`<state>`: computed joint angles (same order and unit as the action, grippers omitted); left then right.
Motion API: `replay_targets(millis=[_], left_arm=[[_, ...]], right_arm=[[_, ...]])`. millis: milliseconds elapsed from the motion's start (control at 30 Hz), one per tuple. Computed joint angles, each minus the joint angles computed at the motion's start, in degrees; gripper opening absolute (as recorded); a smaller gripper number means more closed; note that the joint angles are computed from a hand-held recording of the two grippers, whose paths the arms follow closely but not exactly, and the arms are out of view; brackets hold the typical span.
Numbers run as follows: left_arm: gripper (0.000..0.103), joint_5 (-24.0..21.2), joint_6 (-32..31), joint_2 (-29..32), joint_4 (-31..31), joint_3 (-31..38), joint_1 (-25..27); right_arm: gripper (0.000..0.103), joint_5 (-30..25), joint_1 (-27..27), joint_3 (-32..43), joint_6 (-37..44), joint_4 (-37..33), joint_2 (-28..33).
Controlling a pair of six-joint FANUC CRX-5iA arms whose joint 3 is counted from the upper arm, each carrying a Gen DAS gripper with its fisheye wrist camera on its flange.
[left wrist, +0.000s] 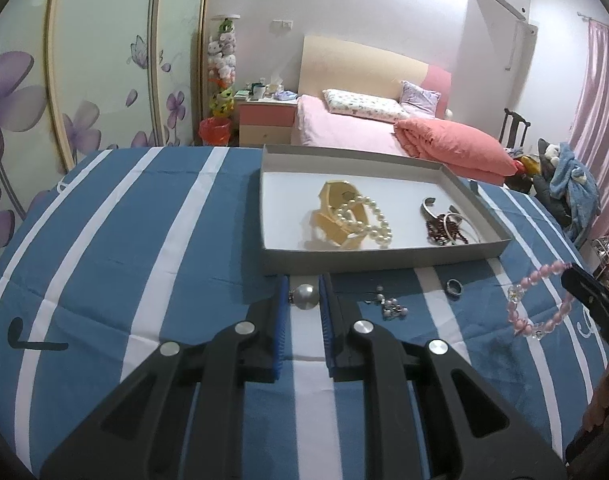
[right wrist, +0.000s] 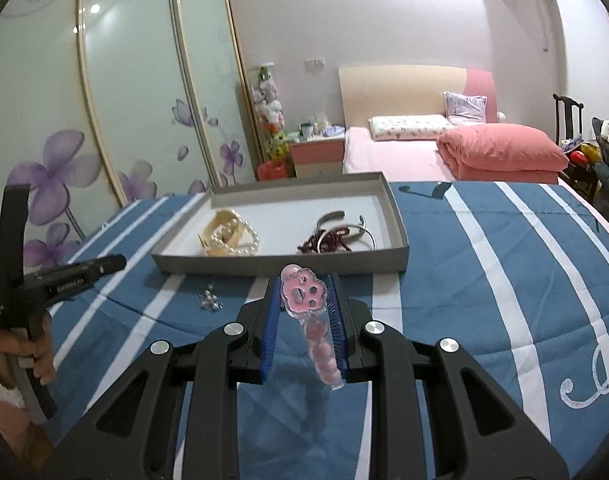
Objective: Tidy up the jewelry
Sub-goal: 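Carry the earring with the left tool while the right tool lifts the pink bracelet toward the tray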
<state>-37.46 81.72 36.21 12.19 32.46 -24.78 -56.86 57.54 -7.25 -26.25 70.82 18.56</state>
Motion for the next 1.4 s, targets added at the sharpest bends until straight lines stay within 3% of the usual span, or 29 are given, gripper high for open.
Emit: replay_targets(millis=[333,767,1400], left_arm=[[0.016,5.0,0.6,-2.4,-1.8,-3.8,-0.8],[0.016,12.5,11.6,-6.2,-18.3,-5.8,-3.4],[0.016,22.7,20.5,-11.4,-27.8,-11.4,-5.0]], right_arm=[[0.024,-1.2,0.0,-1.5,-4.8,5.2,-0.4],[0.024,-5.2,0.2,-2.9,-9.7,10.6,-0.7],[0.024,-11.1,0.2,-2.0,-11.7,20.8,1.3]])
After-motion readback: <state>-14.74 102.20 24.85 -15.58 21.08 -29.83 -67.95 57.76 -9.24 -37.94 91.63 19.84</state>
